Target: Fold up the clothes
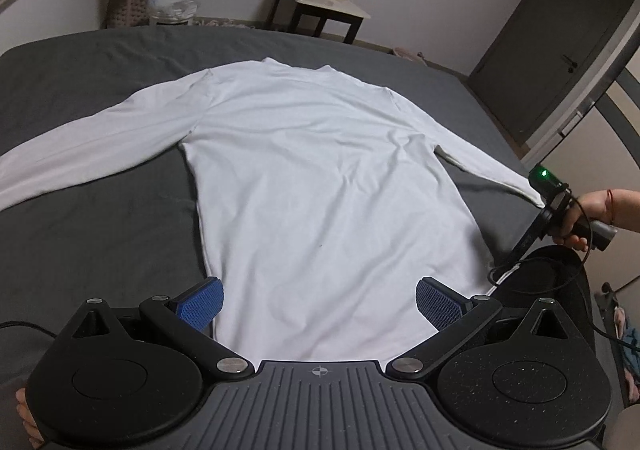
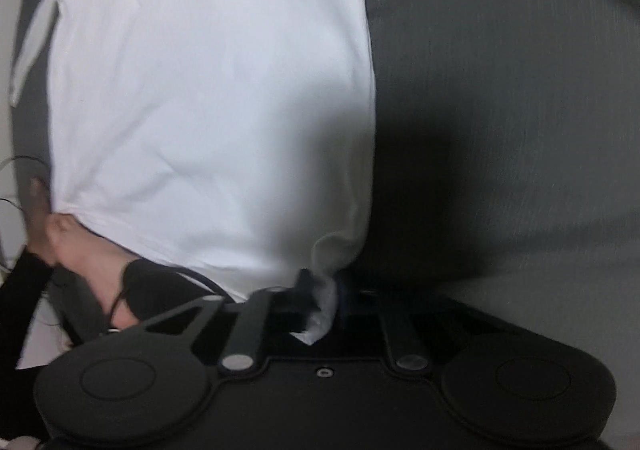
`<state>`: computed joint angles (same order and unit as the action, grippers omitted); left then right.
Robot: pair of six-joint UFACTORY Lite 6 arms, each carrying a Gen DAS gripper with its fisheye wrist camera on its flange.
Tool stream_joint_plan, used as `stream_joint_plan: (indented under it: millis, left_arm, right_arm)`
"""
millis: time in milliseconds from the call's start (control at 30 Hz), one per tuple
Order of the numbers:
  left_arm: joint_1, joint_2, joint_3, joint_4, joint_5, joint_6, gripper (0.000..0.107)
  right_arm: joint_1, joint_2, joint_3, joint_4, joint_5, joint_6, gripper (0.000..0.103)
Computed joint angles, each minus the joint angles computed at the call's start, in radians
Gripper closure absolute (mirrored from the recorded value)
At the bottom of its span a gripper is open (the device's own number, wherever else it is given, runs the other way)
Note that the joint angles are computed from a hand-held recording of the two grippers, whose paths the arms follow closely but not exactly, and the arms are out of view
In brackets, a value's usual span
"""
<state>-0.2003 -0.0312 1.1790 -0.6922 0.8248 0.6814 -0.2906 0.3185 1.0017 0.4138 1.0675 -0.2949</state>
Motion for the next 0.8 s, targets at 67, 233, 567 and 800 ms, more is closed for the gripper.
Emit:
stream_joint_plan:
  millis: [67,233,567,800]
  left_arm:
    - [0.003,-0.002,0.003,0.002,0.002,-0.006,0.004]
    - [0.018,0.004,0.016,-0.009,-0.006,-0.002,0.004]
    - [0.044,0.076,0.012,-0.039,-0.021,-0.100,0.004]
    - [0.015,0.054,-0.037,-0.059,-0.105,-0.126,0.004]
  right_arm:
    - [0.026,0.026,0.038,-0.027,0.046,0.035,0.095]
    - [0.060,0.219,0.242,-0.069,0.207,0.067,0.095]
    - [0.104,0.266,0.276,-0.133,0.206,0.124,0.083]
    - [0.004,0.145,0.557,-0.219,0.139,0.061,0.035]
